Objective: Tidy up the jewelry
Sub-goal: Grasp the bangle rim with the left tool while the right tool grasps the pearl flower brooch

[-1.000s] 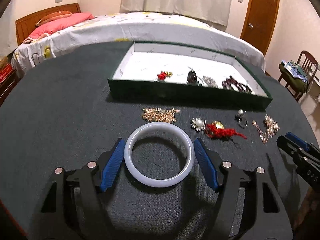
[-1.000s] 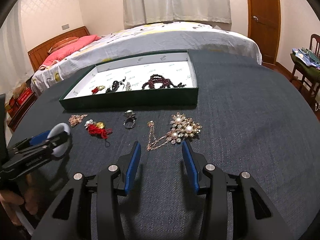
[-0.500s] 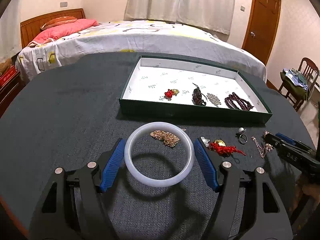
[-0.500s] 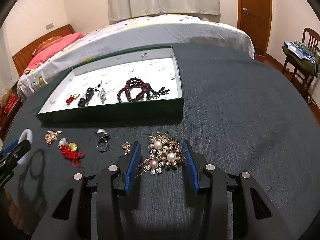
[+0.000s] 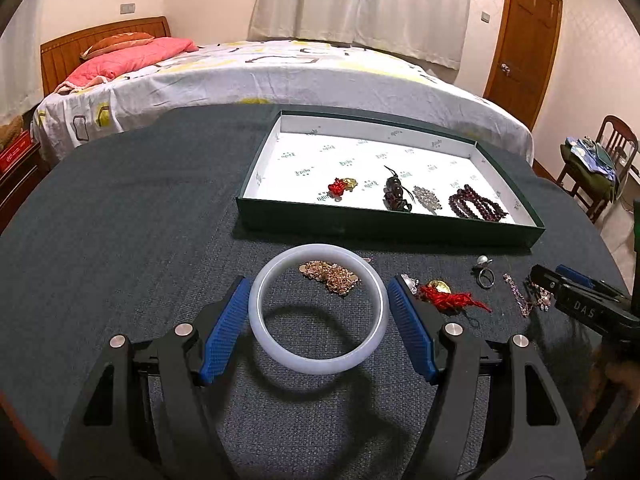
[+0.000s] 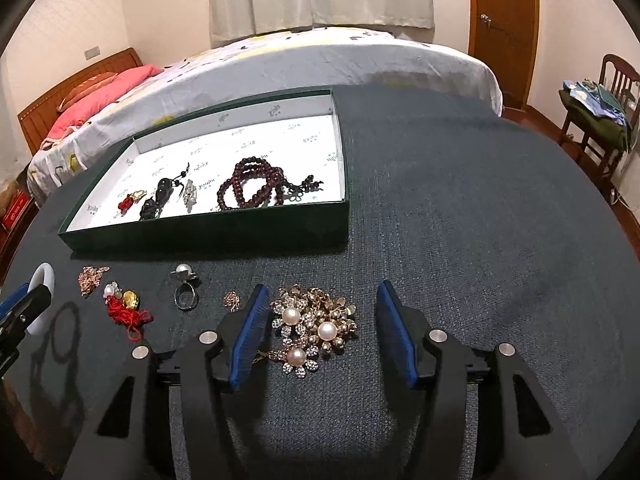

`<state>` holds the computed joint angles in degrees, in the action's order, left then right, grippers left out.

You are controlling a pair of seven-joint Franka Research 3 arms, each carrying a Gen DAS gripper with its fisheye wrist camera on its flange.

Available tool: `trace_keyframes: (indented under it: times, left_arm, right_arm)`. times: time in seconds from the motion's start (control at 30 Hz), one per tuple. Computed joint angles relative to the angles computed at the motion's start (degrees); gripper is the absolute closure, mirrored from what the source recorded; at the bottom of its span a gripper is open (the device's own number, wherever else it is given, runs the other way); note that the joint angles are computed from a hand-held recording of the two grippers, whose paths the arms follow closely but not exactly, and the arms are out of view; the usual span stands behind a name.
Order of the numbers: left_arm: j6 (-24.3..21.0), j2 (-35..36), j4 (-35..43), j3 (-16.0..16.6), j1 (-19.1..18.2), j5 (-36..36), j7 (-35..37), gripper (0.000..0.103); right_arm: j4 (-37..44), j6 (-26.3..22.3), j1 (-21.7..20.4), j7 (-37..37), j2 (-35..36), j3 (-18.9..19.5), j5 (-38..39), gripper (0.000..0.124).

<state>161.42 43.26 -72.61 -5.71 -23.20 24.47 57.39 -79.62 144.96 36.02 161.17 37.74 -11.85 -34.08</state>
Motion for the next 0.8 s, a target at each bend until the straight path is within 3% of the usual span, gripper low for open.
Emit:
trace_keyframes:
  times: [0.37,0.5,0.8]
  left_arm:
    - [0.0,0.0,0.0,0.0,-0.1,-0.1,0.0,0.034]
    - [-0.1,0.1,0.0,-0.1,0.0,-0.2,0.1,0.034]
    - [0.1,0.1,0.0,0.2,-0.3,0.0,-0.2,0.034]
  right_arm:
    - [0.4,-0.4,-0.5,-3.0,0.4,0.8,2.7,0.069]
    - [-1.0,0.8,-0.1,-2.1,-0.3,0.5,2.4,0.08]
    - [-3.2,2.6,1.2,1.2,-1.7,-0.7,-0.4,0.08]
